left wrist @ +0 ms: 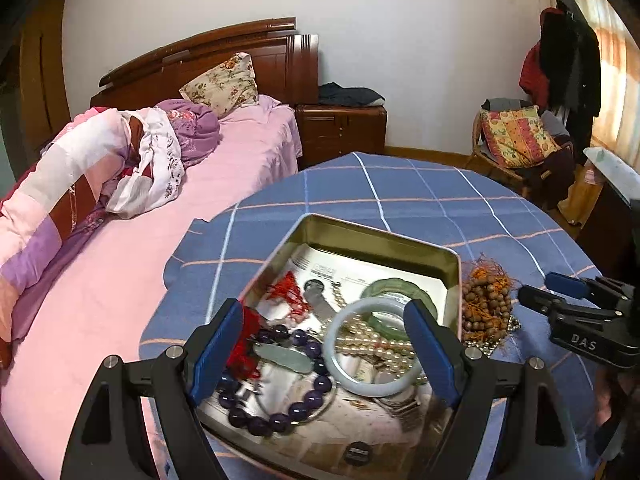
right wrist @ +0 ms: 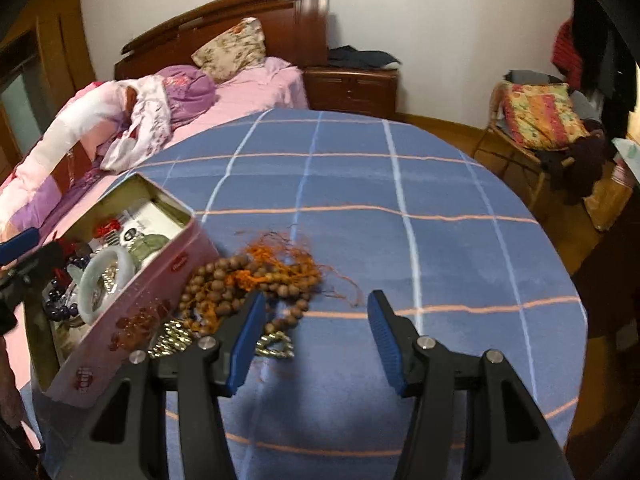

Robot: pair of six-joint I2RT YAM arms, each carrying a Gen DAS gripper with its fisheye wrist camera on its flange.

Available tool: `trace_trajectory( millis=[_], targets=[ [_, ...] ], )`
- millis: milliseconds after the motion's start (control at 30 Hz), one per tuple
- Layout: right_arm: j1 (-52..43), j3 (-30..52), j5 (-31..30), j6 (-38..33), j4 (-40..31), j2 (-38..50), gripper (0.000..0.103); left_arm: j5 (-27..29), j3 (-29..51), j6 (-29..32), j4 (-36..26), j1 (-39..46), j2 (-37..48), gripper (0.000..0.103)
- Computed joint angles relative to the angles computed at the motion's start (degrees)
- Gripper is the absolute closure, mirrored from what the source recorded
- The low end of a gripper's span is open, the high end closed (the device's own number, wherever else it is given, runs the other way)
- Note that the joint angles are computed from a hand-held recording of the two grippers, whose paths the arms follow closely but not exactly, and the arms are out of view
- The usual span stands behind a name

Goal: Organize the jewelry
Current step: 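Grasp the wooden bead mala with the right tool while the left tool grasps the gold chain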

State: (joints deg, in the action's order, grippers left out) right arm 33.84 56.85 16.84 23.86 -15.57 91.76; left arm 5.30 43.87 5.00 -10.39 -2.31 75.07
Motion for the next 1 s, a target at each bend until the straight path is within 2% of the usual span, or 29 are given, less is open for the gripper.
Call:
trace_trajectory(
  millis=[133,233,300,333,400,433,700,767,833,1000],
  targets=[
    [1.15,2.24,-2.53,-1.05,0.63,2.25,0.046,-1.82,0.49,-0.84,-0.57,-1.80,0.88,0.021],
    [1.97,3.58,-5.18,-1.56,0.78,4.54,0.047,-1.09,0.41,-1.24,-0.98,-2.08,0.62,0.021],
    [2.38,4.32,-3.65,-1.28,0.05,6.41,0.070,0.07,0.25,-1.13,-1.39,-2.28,0.05,0.021],
    [2.23,3.58,-3.42,-0.75,0.74,6.37,0.078,0.83,0.09,-1.03,-1.56,-2.48,-0.38,0.021],
    [1.70,1.72,-3.82,-0.17,2.14,4.54,0.083,1.52,-0.43,-0.70,-1.74,-3.24,-1.62,0.021],
    [1.93,0.07,-1.74,0.07,2.77,2.43,0.091,1.56,-0.76,-0.58,-1.71,-3.84,-2.21,0.021],
    [-1.60,-6.28,4.05,0.55,2.09,-8.26,0.092,-1.34,-1.92,-0.01,-1.12,-12.47,-4.09,0.021],
    [-2.68,-8.18,4.07,1.47,2.71,-10.42,0.091,-2.53,-2.32,0.25,-0.76,-14.98,-4.43,0.026],
    [-3.05,-9.56,4.61,2.20,2.79,-12.19,0.091,-2.87,-1.68,0.66,-1.24,-17.45,-3.21,0.042],
    [-3.71,-11.02,4.11,3.43,3.61,-13.19,0.091,-4.98,-0.28,1.34,-1.02,-23.27,1.90,0.044]
  ],
)
